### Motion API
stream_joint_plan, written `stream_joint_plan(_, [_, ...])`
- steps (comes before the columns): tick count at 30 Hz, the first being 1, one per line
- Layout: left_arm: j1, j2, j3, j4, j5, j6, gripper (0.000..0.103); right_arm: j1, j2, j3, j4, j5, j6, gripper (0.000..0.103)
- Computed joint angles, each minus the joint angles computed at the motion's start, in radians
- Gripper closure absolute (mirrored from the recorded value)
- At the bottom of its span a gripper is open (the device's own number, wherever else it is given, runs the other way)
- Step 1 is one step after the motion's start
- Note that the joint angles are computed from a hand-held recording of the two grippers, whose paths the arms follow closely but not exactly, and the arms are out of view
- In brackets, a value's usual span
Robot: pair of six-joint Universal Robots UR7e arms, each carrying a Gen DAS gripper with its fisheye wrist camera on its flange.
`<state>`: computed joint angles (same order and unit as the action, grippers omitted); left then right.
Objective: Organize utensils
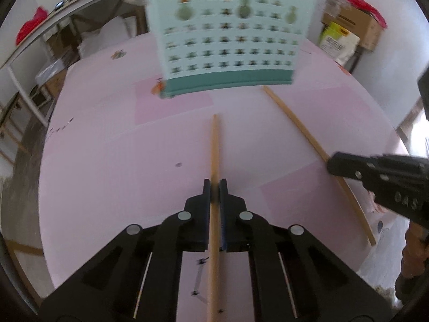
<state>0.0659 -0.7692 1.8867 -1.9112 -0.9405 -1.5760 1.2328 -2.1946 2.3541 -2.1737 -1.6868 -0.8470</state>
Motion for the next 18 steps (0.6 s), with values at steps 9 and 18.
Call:
stream_joint_plan(9, [-0.011,-0.080,0.057,0.062,-0.058,-0.119,0.098,0.090,0.008,-0.024,0.115,-0.111,-0.020,0.093])
stream_joint_plan(18, [0.020,-0.056,0.023,0.101,-0.011,-0.055,0.085,0.168,0.084,0.016,-0.052,-0.110,-0.005,0.086])
